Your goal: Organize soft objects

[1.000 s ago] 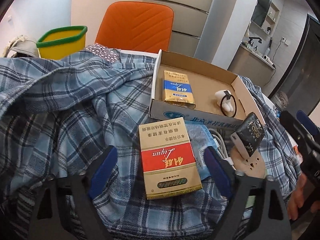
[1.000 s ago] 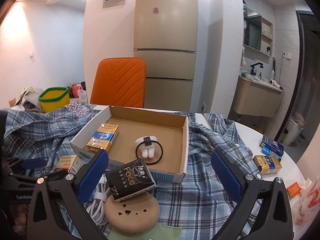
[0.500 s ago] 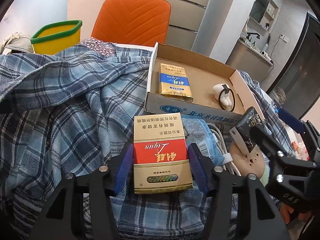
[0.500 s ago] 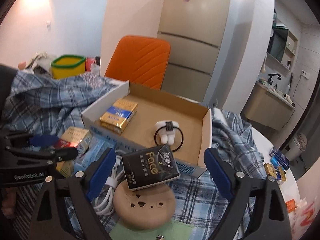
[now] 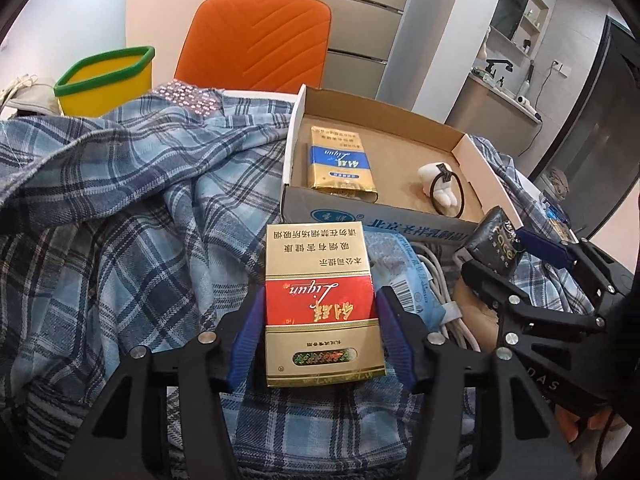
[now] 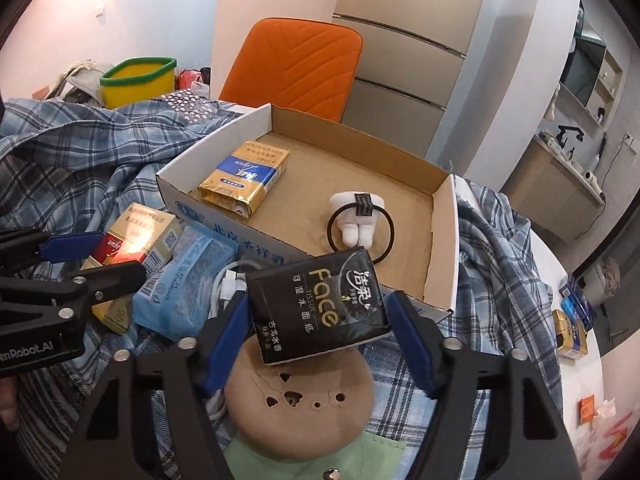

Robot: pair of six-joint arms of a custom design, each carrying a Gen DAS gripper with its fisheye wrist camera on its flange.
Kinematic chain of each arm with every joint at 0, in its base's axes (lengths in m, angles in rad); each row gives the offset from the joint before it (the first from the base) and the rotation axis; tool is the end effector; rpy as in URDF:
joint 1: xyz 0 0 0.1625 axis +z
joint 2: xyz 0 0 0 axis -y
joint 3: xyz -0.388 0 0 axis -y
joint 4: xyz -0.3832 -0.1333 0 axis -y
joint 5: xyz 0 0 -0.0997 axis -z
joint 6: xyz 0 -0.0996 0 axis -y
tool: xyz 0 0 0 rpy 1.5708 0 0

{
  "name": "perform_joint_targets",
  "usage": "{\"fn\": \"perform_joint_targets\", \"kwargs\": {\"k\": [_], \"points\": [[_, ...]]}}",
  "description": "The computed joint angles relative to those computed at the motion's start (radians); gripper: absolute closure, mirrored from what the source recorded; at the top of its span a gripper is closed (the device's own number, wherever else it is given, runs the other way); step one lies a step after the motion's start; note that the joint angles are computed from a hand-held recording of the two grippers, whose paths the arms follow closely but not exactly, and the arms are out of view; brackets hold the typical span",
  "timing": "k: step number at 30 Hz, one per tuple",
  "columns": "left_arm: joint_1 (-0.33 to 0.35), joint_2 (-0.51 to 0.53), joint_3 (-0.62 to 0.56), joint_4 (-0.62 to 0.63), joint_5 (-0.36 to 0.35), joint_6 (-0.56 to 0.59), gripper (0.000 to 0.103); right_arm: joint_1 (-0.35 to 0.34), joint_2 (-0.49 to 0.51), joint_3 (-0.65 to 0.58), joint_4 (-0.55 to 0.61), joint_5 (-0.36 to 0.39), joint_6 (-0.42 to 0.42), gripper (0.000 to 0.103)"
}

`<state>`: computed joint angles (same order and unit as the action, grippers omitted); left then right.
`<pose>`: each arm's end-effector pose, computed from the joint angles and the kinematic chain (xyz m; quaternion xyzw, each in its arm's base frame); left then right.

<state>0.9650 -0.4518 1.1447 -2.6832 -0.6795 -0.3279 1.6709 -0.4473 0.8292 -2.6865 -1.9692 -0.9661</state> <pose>-0.2597 -0.7451 0.0706 0.0334 0.8865 -0.3575 0.2919 0.1782 -0.8273 0.1861 0.4039 -0.8241 0.2417 0.3152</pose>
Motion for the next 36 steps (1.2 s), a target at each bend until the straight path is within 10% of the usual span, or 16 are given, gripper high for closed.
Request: {"fn": "perform_joint_targets", "kwargs": {"k": [19, 36], "points": [[-0.054, 0.057, 0.005, -0.289, 0.106, 0.304, 0.048, -0.02, -0.094, 0.142, -0.163, 0.146, 0.036, 0.036], [-0.089, 0.081, -0.023, -0.324, 0.201, 0.355, 0.048, -0.022, -0.134, 0.198, -0.237, 0.17, 0.06, 0.036]]}}
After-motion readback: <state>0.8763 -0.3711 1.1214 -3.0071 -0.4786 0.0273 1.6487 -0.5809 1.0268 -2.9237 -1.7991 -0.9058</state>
